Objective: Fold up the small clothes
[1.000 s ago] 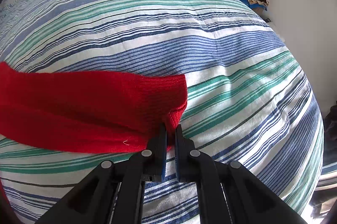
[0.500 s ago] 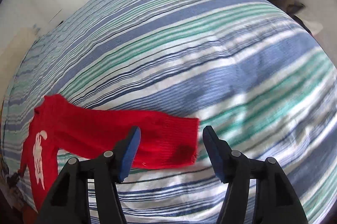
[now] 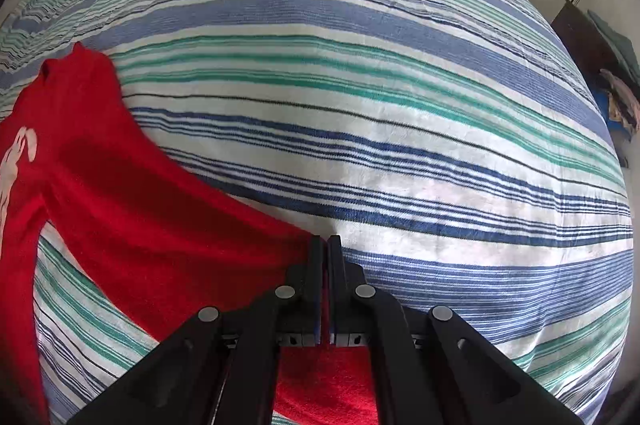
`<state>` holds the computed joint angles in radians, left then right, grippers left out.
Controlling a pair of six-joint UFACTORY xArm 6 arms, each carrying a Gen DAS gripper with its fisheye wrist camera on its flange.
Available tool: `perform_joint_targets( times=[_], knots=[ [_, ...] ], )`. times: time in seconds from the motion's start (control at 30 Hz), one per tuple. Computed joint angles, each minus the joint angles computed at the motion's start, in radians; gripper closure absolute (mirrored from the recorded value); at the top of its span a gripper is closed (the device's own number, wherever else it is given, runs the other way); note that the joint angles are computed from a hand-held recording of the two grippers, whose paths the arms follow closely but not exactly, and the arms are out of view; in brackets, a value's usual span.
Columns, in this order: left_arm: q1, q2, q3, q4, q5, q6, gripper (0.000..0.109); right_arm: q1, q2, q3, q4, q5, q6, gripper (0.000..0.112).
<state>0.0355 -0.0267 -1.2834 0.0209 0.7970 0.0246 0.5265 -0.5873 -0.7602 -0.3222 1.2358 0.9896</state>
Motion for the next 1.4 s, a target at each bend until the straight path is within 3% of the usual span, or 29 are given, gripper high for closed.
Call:
perform_joint_targets(
  times=[0.03,0.13,0.2,0.27,0.33,0.37,0.4,0.43,0.53,0.63,0.73,0.83,1.0,1.07,1.13,1.2,1.4],
  knots=[
    [-0.003,-0.003,0.003,-0.005,-0.003,0.002,0.045,0.018,0.000,0.001,-0.022,0.003,0.034,0.104],
    [-0.006,-0.035,0.036,-0.038,-0.016,0.017,0.045,0.046,-0.126,0.050,-0.047,-0.015,0.182,0.085],
    [-0.010,-0.063,0.072,-0.059,-0.023,0.032,0.045,0.071,-0.247,0.089,-0.066,-0.032,0.305,0.084],
    [-0.024,-0.083,0.102,-0.066,-0.020,0.050,0.045,0.086,-0.375,0.175,-0.013,-0.108,0.432,0.084],
    [-0.040,-0.102,0.122,-0.068,-0.004,0.066,0.045,0.113,-0.433,0.229,0.100,-0.017,0.486,0.085],
    [-0.047,-0.116,0.133,-0.078,0.001,0.078,0.045,0.141,-0.432,0.230,0.138,0.087,0.511,0.092],
    [-0.052,-0.132,0.144,-0.096,0.006,0.095,0.045,0.185,-0.453,0.237,0.134,0.152,0.560,0.109],
    [-0.058,-0.150,0.155,-0.116,0.013,0.113,0.045,0.233,-0.464,0.228,0.113,0.201,0.614,0.112],
    [-0.082,-0.206,0.191,-0.156,0.044,0.149,0.045,0.371,-0.382,0.115,0.050,0.350,0.720,0.105],
    [-0.120,-0.282,0.241,-0.220,0.080,0.199,0.045,0.477,-0.260,-0.011,-0.019,0.376,0.756,0.105],
    [-0.171,-0.371,0.294,-0.298,0.143,0.275,0.045,0.547,-0.086,-0.163,-0.080,0.322,0.740,0.104],
    [-0.247,-0.452,0.351,-0.338,0.198,0.350,0.044,0.593,0.116,-0.302,-0.113,0.160,0.734,0.101],
    [-0.362,-0.494,0.447,-0.227,0.252,0.362,0.040,0.633,0.417,-0.473,-0.094,-0.151,0.702,0.100],
    [-0.376,-0.508,0.483,-0.175,0.244,0.357,0.039,0.667,0.500,-0.506,-0.065,-0.227,0.707,0.100],
    [-0.374,-0.521,0.474,-0.174,0.267,0.361,0.039,0.667,0.563,-0.512,0.005,-0.277,0.678,0.100],
    [-0.368,-0.529,0.471,-0.176,0.288,0.348,0.039,0.677,0.600,-0.520,-0.007,-0.252,0.700,0.099],
    [-0.371,-0.542,0.481,-0.177,0.290,0.333,0.039,0.673,0.507,-0.387,-0.062,-0.367,0.849,0.099]
  ],
)
